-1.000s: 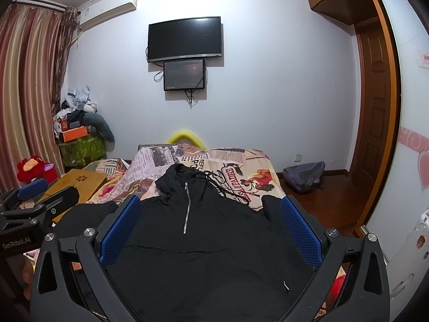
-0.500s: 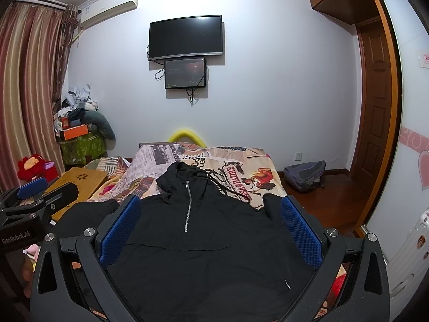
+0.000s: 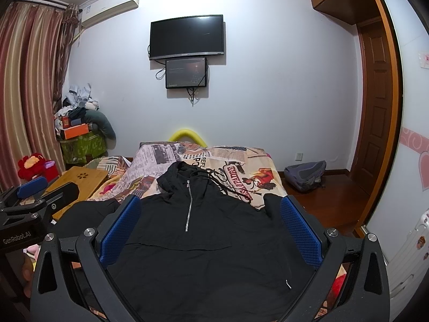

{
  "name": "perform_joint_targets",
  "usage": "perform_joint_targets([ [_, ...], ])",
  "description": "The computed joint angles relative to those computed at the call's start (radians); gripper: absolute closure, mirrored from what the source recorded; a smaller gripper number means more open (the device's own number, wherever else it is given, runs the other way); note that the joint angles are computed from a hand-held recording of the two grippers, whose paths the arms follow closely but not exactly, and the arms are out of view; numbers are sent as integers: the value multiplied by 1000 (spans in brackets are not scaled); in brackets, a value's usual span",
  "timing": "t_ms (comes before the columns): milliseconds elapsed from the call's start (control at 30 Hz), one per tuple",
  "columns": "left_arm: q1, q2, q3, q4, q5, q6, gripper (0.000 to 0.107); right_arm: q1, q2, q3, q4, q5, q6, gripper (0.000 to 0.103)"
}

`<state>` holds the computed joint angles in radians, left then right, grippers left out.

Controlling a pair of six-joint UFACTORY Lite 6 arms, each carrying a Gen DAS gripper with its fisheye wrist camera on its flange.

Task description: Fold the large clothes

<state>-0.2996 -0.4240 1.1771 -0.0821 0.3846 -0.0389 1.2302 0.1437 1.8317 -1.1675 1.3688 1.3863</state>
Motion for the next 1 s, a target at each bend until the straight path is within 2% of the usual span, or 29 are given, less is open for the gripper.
perform_joint_targets([
  [433, -12, -3, -11, 28, -10, -30, 4, 11, 14, 2, -1, 3, 13, 0],
  [600, 9, -1, -12, -36, -14, 30, 4, 3, 18, 1, 4, -4, 10, 0],
  [833, 89, 41, 28, -180, -4, 241, 4, -46, 35, 25, 27, -60, -13, 0],
  [1000, 236, 126, 87, -416, 6, 514, 4, -116, 75, 55, 59, -137, -53, 0],
])
